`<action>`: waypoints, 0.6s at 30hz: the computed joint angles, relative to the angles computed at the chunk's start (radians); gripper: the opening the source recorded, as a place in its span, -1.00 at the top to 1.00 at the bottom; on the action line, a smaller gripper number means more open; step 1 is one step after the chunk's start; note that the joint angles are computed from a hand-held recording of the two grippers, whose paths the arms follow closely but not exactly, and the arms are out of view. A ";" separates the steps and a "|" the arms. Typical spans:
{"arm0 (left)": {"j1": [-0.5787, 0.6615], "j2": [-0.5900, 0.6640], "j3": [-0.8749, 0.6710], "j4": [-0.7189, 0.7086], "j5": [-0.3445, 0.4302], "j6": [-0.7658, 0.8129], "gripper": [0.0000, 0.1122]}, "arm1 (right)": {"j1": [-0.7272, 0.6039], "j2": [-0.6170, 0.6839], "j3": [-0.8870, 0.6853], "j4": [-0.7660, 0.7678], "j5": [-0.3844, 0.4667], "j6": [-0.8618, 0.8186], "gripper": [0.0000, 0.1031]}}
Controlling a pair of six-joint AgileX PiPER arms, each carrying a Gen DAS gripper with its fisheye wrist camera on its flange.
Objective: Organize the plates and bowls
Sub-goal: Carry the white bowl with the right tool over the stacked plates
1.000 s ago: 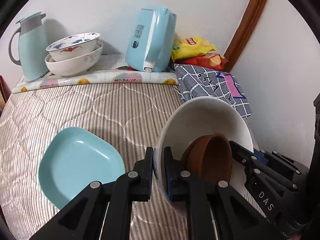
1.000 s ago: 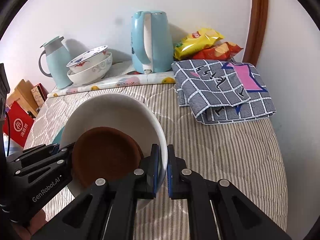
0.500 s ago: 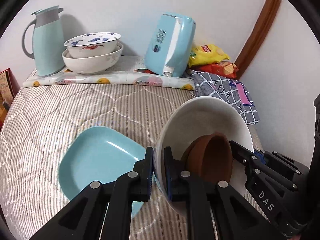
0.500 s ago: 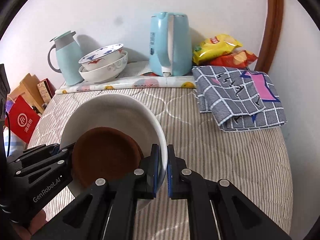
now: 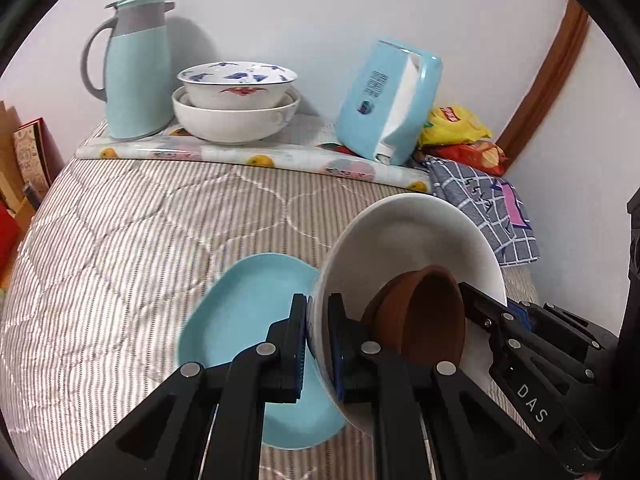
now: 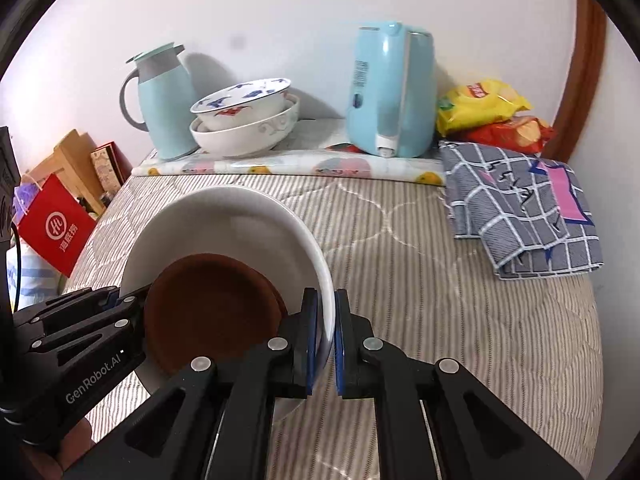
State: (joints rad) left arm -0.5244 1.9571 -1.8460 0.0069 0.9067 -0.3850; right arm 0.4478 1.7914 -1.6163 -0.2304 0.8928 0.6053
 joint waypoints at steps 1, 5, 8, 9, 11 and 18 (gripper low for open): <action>0.005 -0.001 0.003 0.000 -0.001 0.000 0.81 | 0.003 0.009 -0.011 0.003 0.002 -0.003 0.86; 0.035 -0.023 0.047 -0.006 -0.017 0.010 0.81 | 0.022 0.051 -0.062 0.011 0.015 -0.009 0.86; 0.053 -0.035 0.075 -0.011 -0.026 0.016 0.81 | 0.034 0.079 -0.092 0.019 0.021 -0.016 0.86; 0.062 -0.039 0.086 -0.015 -0.030 0.020 0.81 | 0.039 0.090 -0.103 0.021 0.024 -0.018 0.86; 0.076 -0.046 0.109 -0.025 -0.040 0.028 0.81 | 0.046 0.105 -0.117 0.024 0.027 -0.018 0.86; 0.115 -0.045 0.153 -0.059 -0.058 0.058 0.81 | 0.072 0.163 -0.160 0.032 0.039 -0.019 0.86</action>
